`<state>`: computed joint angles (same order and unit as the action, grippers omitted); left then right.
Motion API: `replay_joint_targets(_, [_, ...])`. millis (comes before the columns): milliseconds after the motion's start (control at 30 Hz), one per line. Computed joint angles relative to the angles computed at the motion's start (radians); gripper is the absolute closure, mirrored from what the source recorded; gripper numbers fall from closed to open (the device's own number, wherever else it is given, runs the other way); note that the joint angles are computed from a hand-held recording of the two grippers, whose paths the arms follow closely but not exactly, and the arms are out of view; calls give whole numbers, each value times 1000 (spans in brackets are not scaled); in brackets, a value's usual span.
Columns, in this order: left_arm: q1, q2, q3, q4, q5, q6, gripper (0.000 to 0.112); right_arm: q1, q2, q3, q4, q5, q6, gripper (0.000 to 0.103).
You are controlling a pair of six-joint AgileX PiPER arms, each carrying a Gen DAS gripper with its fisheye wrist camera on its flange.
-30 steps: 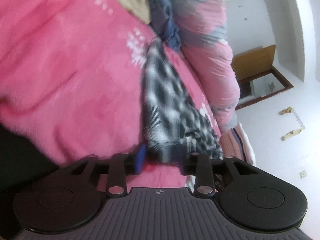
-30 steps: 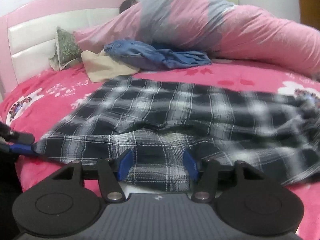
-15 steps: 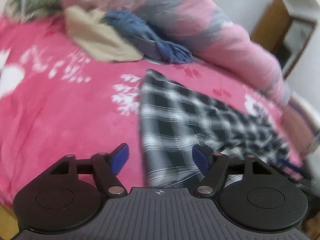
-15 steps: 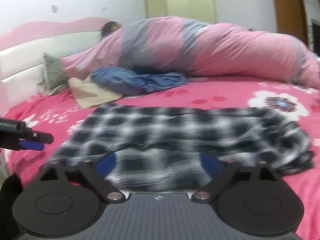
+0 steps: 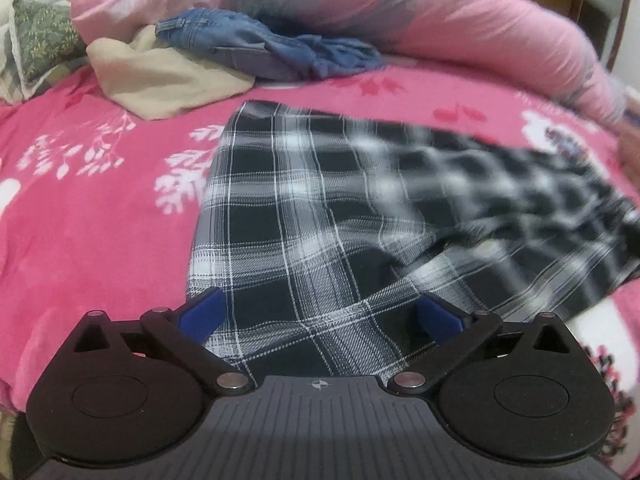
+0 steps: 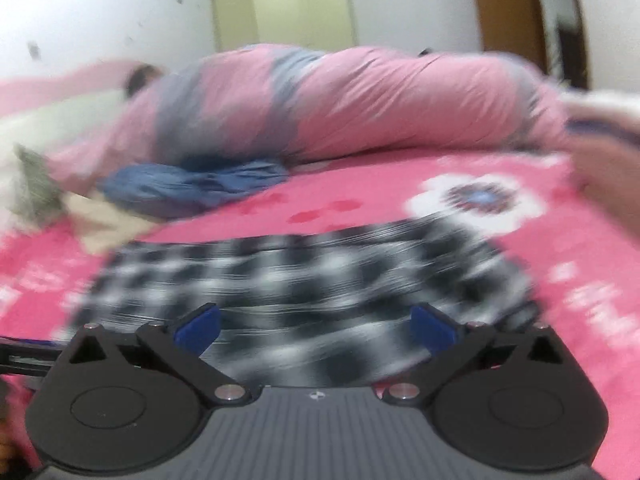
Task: Fold clothes
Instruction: 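Open both tools and press them on the flattened plaid shirt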
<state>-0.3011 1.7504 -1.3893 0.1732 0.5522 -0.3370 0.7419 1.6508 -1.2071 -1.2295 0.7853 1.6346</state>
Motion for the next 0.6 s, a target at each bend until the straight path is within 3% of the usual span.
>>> replay_joint_targets(100, [-16,5,-31,33,30,-36,9,-5,23,-21,-48,31,-26,0])
replay_joint_targets(200, [-21,13,-52,54,40,-74,9,-70,34,-46,-65,-136,-28,5])
replay_joint_targets(300, [-40,24,-60,132,38,-150,9,-128,130,-183,130,-243,-252,30])
replay_joint_targets(400, [-43,30,-44,147,-3,-156,9,-178,227,-292,356,-322,-486,42])
replay_joint_targets(500, [-46,35,-31,167,-28,-150,10,-214,294,-343,606,-295,-722,53])
replay_joint_targets(600, [-49,36,-23,216,-56,-170,10,-210,225,-231,580,-335,-701,54])
